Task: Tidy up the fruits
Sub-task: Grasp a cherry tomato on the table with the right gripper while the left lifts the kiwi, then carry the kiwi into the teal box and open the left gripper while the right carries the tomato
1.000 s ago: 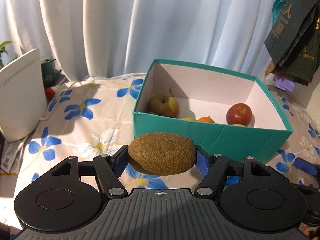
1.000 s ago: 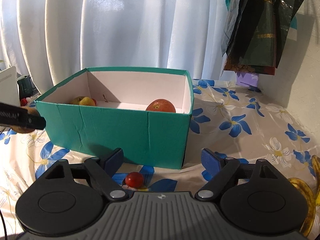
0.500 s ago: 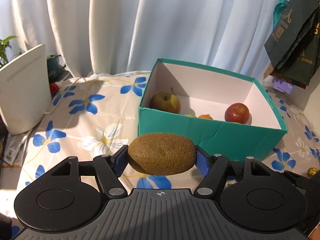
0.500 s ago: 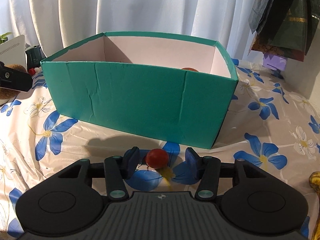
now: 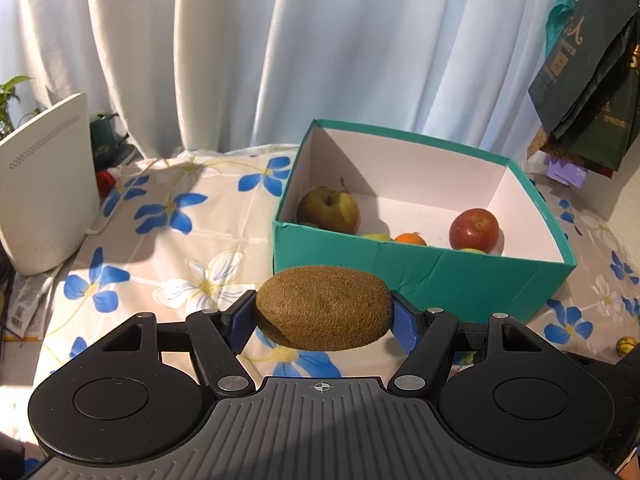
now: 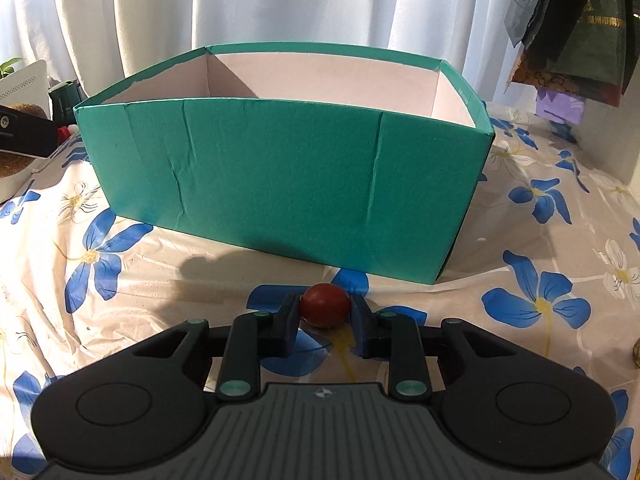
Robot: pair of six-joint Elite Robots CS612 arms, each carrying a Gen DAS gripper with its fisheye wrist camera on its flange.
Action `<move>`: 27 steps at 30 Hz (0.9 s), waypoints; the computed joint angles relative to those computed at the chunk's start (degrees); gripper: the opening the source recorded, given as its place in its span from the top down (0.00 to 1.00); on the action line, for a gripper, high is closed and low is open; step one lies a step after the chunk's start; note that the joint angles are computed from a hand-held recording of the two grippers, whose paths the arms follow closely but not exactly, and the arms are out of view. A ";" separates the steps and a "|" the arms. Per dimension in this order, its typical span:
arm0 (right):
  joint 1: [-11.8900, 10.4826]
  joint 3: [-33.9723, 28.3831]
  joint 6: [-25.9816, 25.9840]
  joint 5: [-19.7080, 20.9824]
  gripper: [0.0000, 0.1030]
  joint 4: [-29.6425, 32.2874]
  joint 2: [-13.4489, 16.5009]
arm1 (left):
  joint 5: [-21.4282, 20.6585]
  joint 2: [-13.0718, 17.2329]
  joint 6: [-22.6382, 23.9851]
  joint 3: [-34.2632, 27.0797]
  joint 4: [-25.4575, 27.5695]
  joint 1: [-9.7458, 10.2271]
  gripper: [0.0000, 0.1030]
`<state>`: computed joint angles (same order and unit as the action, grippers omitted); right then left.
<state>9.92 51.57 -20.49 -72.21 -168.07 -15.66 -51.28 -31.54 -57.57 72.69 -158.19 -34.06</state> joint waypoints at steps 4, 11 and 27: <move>-0.19 1.29 1.27 -0.85 0.74 -2.64 -0.69 | 0.14 0.00 0.49 -0.25 0.25 0.02 0.29; -1.22 5.15 5.91 -0.90 0.74 -11.15 -3.14 | 1.38 0.12 1.58 -2.52 2.93 0.14 0.29; -2.38 8.14 11.61 -0.70 0.74 -22.28 -5.15 | 7.84 2.74 10.62 -10.55 3.16 -0.20 0.29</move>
